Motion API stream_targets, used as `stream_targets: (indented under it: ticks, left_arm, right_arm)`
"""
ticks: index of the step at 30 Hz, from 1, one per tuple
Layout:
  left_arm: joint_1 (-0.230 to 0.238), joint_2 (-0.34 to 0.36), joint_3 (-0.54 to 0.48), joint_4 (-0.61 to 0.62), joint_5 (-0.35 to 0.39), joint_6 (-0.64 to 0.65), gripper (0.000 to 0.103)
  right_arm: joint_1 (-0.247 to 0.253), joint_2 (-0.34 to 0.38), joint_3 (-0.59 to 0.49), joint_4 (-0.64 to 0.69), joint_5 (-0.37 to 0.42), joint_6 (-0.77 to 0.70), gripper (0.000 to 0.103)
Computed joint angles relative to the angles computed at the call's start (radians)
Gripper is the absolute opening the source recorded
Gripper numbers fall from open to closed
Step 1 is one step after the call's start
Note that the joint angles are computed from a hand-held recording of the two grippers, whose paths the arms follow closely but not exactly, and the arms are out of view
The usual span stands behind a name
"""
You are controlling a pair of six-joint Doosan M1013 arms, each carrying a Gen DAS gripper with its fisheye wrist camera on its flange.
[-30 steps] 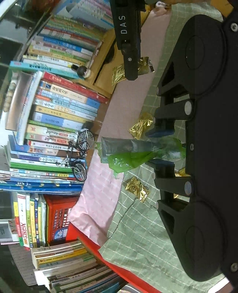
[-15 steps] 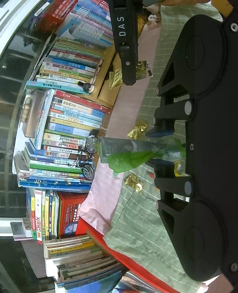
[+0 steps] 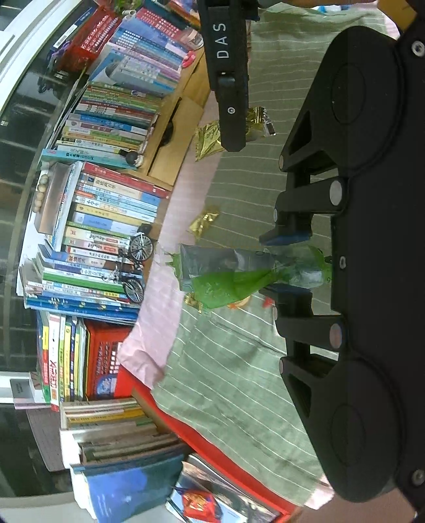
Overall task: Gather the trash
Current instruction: 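Carry the gold wrapper and green wrapper over the black trash bin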
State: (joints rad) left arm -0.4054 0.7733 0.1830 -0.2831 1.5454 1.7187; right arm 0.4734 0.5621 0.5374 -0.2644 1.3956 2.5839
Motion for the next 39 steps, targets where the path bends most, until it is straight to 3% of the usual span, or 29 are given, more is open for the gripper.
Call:
stream_targets:
  ticks: [9,20,39]
  left_arm:
    - [0.069,-0.16,0.295,-0.044,-0.094,0.075,0.023]
    - [0.139,-0.288,0.537,-0.066,-0.136,0.154,0.023]
    - [0.203,-0.415,0.847,-0.003,-0.146,0.218,0.023]
  right_arm:
    - [0.079,0.059,-0.1,-0.029,0.073,0.042,0.038]
    - [0.151,0.111,-0.167,-0.013,0.116,0.083,0.038]
    - [0.212,0.106,-0.039,0.108,0.079,0.152,0.038]
